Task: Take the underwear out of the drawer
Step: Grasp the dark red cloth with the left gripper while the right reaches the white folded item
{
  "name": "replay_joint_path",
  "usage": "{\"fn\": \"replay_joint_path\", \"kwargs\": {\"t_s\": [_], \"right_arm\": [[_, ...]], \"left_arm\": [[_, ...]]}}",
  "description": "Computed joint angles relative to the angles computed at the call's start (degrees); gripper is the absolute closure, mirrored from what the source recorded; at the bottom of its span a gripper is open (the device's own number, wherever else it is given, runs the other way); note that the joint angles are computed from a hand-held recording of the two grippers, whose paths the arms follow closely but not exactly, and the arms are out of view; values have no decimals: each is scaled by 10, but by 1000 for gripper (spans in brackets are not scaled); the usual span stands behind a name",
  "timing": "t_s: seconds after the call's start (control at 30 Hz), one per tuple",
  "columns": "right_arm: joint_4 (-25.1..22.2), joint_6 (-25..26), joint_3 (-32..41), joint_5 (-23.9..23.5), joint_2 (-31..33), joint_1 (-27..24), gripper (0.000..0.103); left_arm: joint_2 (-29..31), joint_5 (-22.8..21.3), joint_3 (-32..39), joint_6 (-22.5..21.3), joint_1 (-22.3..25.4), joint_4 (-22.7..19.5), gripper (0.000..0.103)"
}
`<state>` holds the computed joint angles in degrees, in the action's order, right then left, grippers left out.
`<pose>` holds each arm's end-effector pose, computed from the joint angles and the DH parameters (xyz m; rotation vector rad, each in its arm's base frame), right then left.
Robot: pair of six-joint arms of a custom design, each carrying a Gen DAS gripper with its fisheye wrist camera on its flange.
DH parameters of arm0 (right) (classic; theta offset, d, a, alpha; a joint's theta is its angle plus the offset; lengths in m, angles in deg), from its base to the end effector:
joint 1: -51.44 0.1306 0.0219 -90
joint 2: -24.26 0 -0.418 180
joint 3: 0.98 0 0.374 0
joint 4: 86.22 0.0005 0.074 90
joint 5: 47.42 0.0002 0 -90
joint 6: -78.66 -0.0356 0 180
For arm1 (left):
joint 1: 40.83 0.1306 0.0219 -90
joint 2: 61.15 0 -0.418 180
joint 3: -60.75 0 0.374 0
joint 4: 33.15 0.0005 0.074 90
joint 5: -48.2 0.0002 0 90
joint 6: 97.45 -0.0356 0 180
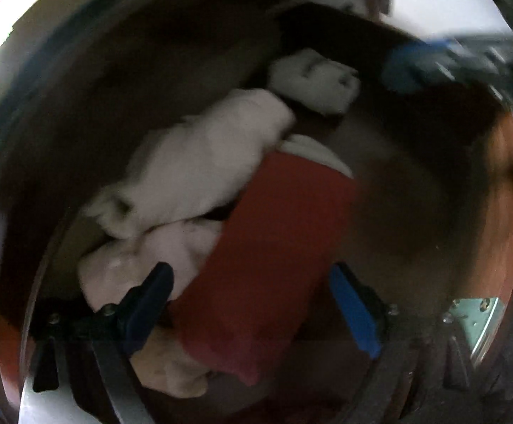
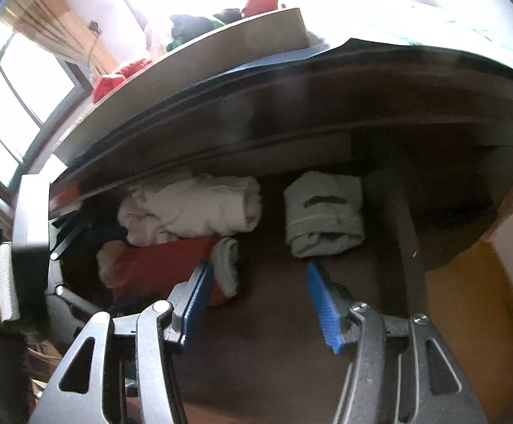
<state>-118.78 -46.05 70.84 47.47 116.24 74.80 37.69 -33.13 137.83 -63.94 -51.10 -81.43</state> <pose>0.4178 0.1766 0.3322 0.2847 2.4985 0.3178 0.4620 -0.0897 0.3023 1.5508 2.2867 -0.0018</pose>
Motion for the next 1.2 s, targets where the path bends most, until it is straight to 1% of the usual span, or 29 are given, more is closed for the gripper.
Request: {"fn": "replay_joint_path", "kwargs": {"t_s": [0.07, 0.13, 0.17, 0.2, 0.23, 0.3, 0.33, 0.37, 0.43, 0.47, 0.5, 0.57, 0.6, 0.73, 0.8, 0.87, 0.97, 1.0, 1.03, 1.07, 1.1, 1.13, 1.2], "right_arm": [[-19, 16, 15, 3, 13, -7, 45], [-43, 36, 33, 5, 30, -13, 45], [-52, 47, 42, 6, 37, -16, 46], [-66, 58, 53, 11, 47, -18, 48], [-78, 69, 65, 16, 55, -19, 49], [-101, 91, 87, 25, 71, -19, 49], [-115, 106, 100, 33, 82, -19, 49], [-137, 121, 118, 37, 96, -19, 49], [-161, 135, 137, 22, 112, -22, 49], [-179, 144, 149, 25, 122, -22, 49], [-197, 160, 162, 46, 132, -18, 49], [-219, 194, 182, 95, 146, -11, 49], [-225, 207, 189, 102, 151, -10, 49], [-269, 240, 228, 105, 187, -17, 49], [-279, 253, 241, 108, 204, -21, 49], [-282, 277, 248, 126, 216, -19, 50], [-260, 311, 240, 139, 223, -18, 50], [-253, 327, 236, 142, 224, -18, 58], [-249, 339, 233, 140, 225, -18, 69], [-247, 346, 229, 134, 226, -21, 70], [-248, 348, 227, 124, 226, -24, 76], [-250, 345, 226, 98, 226, -32, 81], [-247, 324, 217, 47, 220, -51, 85]], "left_arm": [[6, -19, -1, -14, -12, -4, 12], [20, -50, 4, -11, -22, -7, 12], [27, -61, 7, -9, -26, -8, 14], [32, -72, 9, -9, -29, -5, 13], [38, -61, 17, -4, -28, -12, 14], [48, -54, 31, 14, -27, -24, 16], [50, -52, 34, 19, -28, -27, 16], [50, -48, 35, 20, -28, -28, 19], [51, -37, 41, 20, -27, -42, 32], [57, -23, 54, 19, -22, -64, 54], [62, -13, 65, 22, -16, -83, 59], [67, -4, 77, 37, -11, -95, 63], [68, 1, 79, 37, -7, -98, 65], [54, 10, 75, 37, -3, -106, 69], [53, 24, 83, 36, 4, -128, 70], [46, 46, 87, 30, 18, -151, 70], [28, 75, 84, 35, 41, -163, 70], [23, 91, 87, 40, 51, -173, 70], [16, 107, 86, 45, 61, -180, 70], [6, 121, 81, 48, 73, -182, 70], [3, 130, 83, 47, 85, -187, 70], [1, 140, 86, 53, 93, -190, 70], [-8, 162, 84, 65, 114, -196, 70]]}}
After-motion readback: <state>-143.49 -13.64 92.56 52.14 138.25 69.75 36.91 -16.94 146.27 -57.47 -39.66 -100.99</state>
